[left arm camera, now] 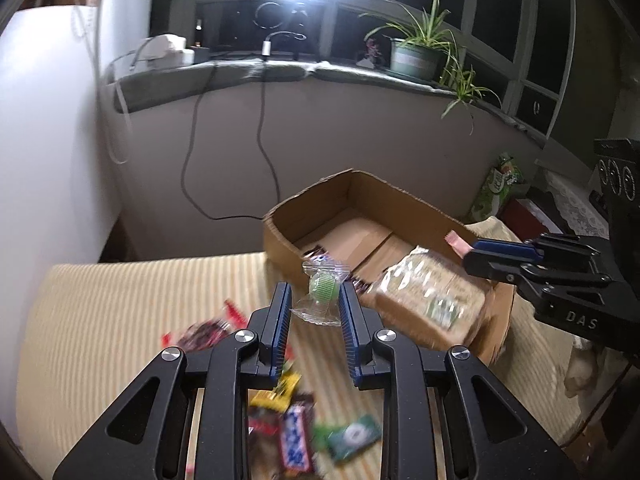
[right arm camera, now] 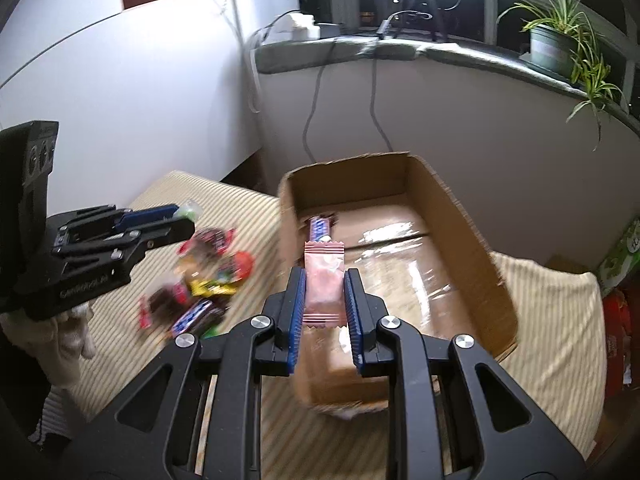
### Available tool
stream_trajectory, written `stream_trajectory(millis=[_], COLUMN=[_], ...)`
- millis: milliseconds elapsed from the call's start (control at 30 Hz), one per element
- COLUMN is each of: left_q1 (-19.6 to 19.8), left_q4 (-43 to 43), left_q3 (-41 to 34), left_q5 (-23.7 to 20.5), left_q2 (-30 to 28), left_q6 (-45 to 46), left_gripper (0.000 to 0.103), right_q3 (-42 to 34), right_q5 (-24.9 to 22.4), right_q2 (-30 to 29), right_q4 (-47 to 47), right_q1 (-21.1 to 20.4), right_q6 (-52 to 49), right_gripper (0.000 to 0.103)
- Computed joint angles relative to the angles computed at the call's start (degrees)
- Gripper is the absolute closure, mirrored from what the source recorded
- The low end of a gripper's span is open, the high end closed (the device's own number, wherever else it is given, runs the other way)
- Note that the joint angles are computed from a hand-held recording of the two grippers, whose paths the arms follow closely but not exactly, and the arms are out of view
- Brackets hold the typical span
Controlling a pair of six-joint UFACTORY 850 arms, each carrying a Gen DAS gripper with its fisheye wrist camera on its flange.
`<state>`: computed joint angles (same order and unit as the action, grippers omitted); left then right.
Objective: Organize snacks
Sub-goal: 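Carry the mint bag and pink candy into the box and open both tools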
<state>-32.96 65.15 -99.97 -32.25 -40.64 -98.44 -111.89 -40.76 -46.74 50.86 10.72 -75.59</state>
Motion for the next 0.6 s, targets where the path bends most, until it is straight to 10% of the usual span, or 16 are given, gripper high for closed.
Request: stream_trajectory(millis=[600], left_q1=[2.23], left_q4=[-19.61], left_q3=[-26.65], left_q5=[-1.97], left_q2=[-16.49], left_q6=[28.16], left_gripper=[0.08], right_q3=[-33.3], right_q5=[-7.74], right_q2=[-20.33], right_q4=[-14.35], right_q1=[-0.55], right_q6=[19.31], right_gripper=[0.083])
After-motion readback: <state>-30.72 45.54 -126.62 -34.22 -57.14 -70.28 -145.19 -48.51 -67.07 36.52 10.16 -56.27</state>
